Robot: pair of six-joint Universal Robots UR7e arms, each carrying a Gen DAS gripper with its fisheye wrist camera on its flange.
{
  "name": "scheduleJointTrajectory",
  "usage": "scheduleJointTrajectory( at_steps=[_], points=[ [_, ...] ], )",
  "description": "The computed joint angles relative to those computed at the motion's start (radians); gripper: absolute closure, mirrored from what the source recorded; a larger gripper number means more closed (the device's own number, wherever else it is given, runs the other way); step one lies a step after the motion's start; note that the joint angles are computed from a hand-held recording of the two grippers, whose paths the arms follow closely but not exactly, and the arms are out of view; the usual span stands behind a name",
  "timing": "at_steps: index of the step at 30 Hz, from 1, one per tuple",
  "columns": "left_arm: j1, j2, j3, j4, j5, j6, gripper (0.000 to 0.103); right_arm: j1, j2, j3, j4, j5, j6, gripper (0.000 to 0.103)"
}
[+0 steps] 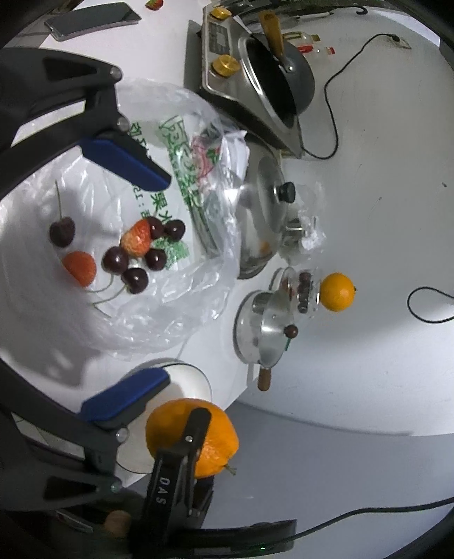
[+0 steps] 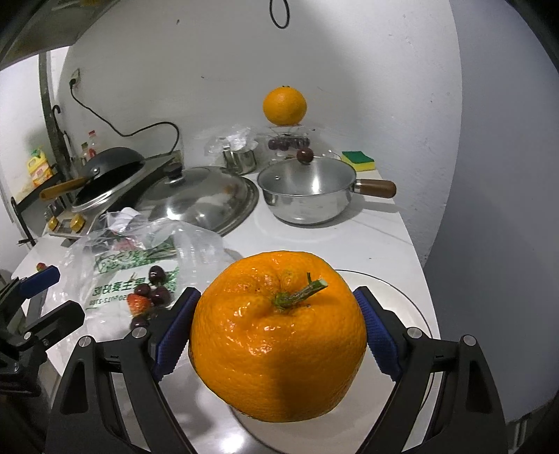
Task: Organize fruits
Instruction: 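Lift the orange with the right gripper and carry it over the white plate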
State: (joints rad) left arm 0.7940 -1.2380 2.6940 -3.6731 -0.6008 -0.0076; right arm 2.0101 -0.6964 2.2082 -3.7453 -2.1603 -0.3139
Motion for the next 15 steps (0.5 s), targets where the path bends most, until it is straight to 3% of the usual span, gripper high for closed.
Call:
scheduleJointTrajectory(
  at_steps=[15],
  points=[
    [0.098, 0.087, -0.102, -0.008, -0.053, 0.059, 0.001, -0.077, 0.020, -0.072, 0.049, 0.009, -0.044, 0.013]
  ],
)
